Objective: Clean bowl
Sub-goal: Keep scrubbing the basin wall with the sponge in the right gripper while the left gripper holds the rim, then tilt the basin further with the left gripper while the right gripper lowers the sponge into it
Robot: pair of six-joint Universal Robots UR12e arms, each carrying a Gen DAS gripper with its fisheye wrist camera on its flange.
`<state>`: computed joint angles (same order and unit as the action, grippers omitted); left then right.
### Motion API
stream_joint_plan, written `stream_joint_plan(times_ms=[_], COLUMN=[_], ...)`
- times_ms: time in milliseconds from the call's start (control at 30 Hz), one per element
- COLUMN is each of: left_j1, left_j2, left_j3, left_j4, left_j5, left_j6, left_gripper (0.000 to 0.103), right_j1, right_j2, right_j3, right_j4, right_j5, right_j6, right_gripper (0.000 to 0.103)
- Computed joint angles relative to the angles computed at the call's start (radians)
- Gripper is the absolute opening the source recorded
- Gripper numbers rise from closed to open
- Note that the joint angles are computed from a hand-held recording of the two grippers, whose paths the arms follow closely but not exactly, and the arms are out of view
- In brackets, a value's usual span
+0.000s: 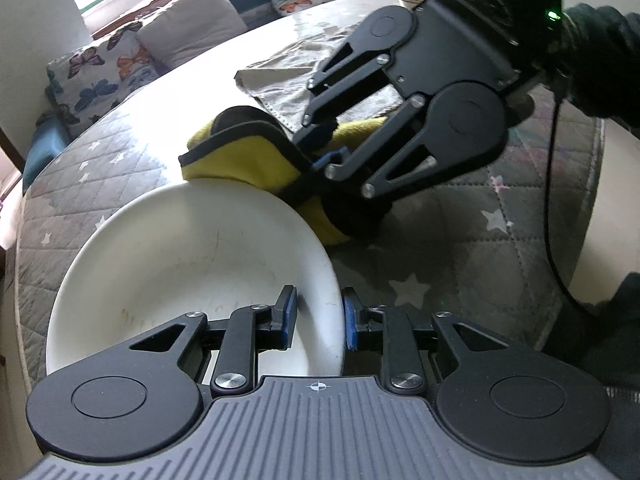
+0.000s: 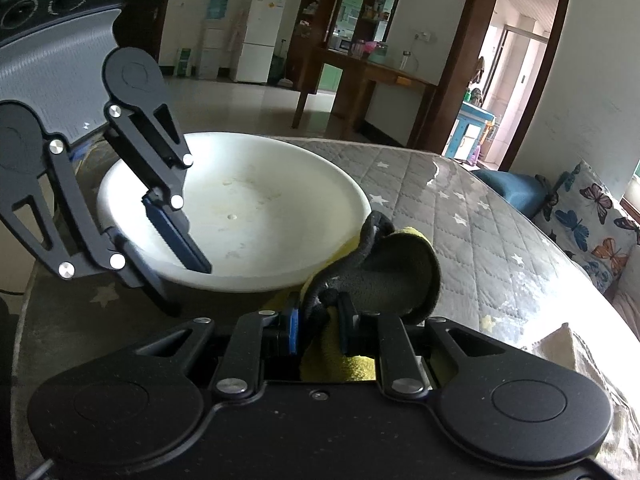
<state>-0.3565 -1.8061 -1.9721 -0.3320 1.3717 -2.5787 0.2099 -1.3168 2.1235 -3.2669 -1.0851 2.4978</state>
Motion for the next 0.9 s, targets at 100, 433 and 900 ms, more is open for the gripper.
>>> stream_joint_plan(times_ms=[100,433,900], left_j1=[0.004,0.015,0.007], left_j2=[0.005,0.015,0.030], left_j3=[-0.003,-0.009,-0.036], left_j4=[-0.010,-0.040,0.010], left_j5=[-0.008,-0.028,0.007], left_j6=[0.013,0.059,-0.076], left_gripper=[0.024,0.024,0.026], right_j1=[0.001,0.001,0.005], right_j2=[0.005,0.015,0.012], right_j3=[-0.007,-0.019,-0.014], right_j4=[0.001,0.000,-0.029], right_j5=[0.002,0.003,-0.035], right_j6=[-0.005,-0.014,0.068], right_gripper=[0.020,0.020,0.020])
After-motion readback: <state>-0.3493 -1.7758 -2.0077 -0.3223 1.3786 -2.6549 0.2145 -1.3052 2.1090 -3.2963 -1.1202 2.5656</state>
